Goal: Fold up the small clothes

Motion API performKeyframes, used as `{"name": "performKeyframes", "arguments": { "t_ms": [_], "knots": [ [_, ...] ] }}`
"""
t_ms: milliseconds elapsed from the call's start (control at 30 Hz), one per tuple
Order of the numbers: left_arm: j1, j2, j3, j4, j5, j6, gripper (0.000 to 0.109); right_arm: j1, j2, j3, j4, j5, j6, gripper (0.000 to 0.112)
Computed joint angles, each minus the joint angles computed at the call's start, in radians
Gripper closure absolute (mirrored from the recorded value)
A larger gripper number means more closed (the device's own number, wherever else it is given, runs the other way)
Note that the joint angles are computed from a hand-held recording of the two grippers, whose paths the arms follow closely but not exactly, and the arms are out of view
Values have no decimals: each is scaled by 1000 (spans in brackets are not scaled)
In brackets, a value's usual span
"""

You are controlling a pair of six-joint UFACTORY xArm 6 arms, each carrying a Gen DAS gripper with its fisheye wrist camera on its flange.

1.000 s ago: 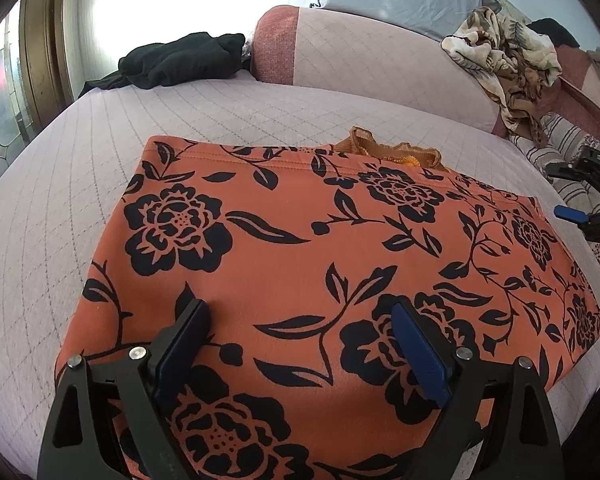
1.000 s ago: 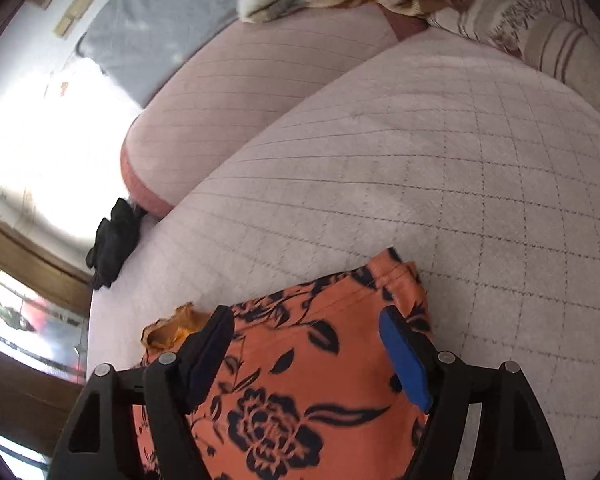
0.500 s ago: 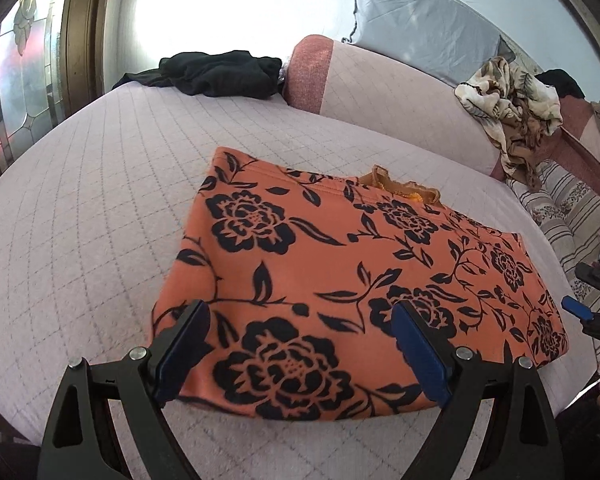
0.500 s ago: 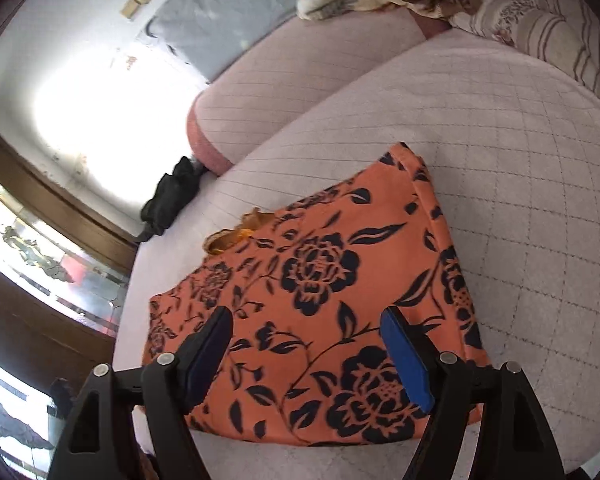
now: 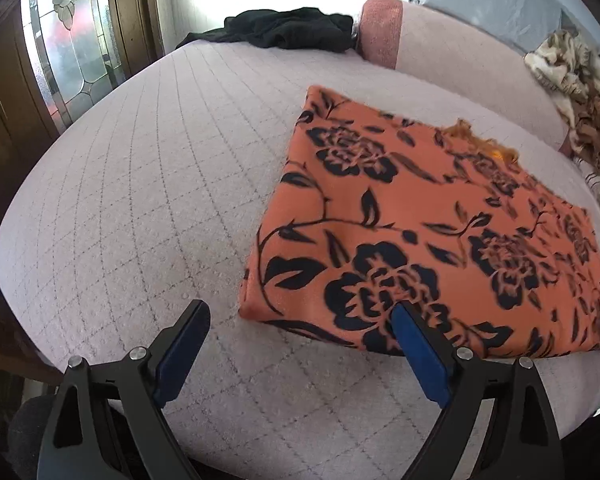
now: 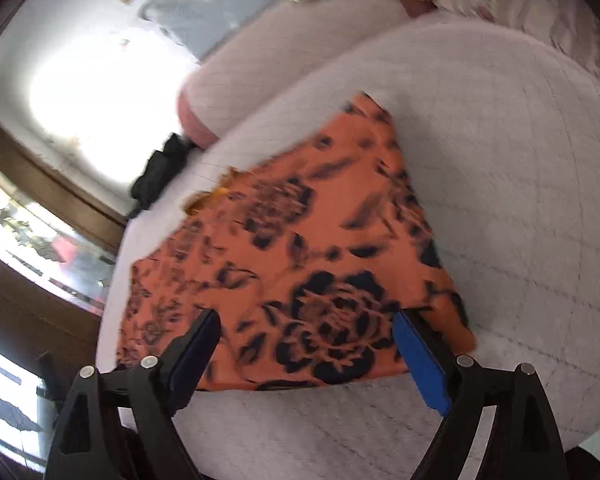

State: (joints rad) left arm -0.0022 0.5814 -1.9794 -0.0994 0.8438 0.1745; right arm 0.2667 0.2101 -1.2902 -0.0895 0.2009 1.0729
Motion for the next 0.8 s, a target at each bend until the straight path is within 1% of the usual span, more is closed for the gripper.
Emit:
{"name": "performKeyframes", "arguments": {
  "t_ms": [33, 67, 100, 133, 167, 200, 233, 267, 300, 333, 367, 400, 433, 467, 500, 533, 567, 633, 667, 700, 767, 800],
  "knots": [
    [7, 18, -31, 11, 34, -10, 16, -1, -19, 26, 58, -29, -16, 24],
    [15, 16, -35, -1, 40, -24, 16, -4, -38, 65, 74, -100, -21, 24],
    [23, -7, -5, -22, 12, -44, 16, -10, -55, 90, 48, -138, -5, 24],
    [28, -37, 36, -44, -37, -54, 16, -21, -73, 109, -20, -155, 45, 23],
    [29, -64, 78, -59, -93, -46, 16, -33, -81, 125, -104, -173, 124, 23],
    [24, -70, 87, -35, -116, -40, 16, -39, -78, 133, -146, -166, 189, 23],
    [15, -51, 61, 19, -98, -44, 16, -41, -61, 139, -146, -175, 224, 23],
    [7, -11, 7, 61, -38, -34, 16, -49, -55, 144, -188, -198, 276, 23],
    [-1, 26, -40, 95, 13, -33, 17, -58, -69, 137, -271, -182, 349, 23],
    [0, 29, -46, 87, 22, -35, 18, -65, -85, 127, -376, -173, 421, 23],
    [4, 5, -17, 54, -11, -36, 18, -72, -100, 113, -480, -170, 469, 23],
    [4, -35, 46, 23, -85, -35, 18, -71, -114, 89, -584, -132, 521, 23],
    [2, -64, 89, -10, -138, -11, 18, -64, -130, 73, -646, -72, 549, 23],
    [-1, -79, 105, -50, -159, 31, 18, -55, -144, 60, -666, -13, 552, 23],
    [-6, -92, 119, -82, -184, 71, 18, -53, -153, 60, -645, 6, 528, 23],
    [-13, -105, 137, -93, -216, 93, 18, -57, -157, 70, -581, -10, 480, 23],
    [-19, -114, 145, -97, -233, 102, 18, -57, -156, 88, -477, -34, 417, 23],
    [-34, -117, 137, -159, -226, 138, 18, -50, -167, 147, -267, -94, 327, 23],
    [-41, -120, 137, -192, -224, 155, 18, -44, -180, 189, -192, -139, 328, 23],
    [-48, -105, 113, -209, -211, 169, 18, -35, -194, 226, -159, -176, 352, 23],
    [-75, -94, 103, -220, -200, 192, 18, -27, -199, 268, -183, -248, 451, 23],
    [-96, -74, 84, -210, -194, 189, 18, -17, -188, 269, -170, -266, 457, 23]
  ]
}}
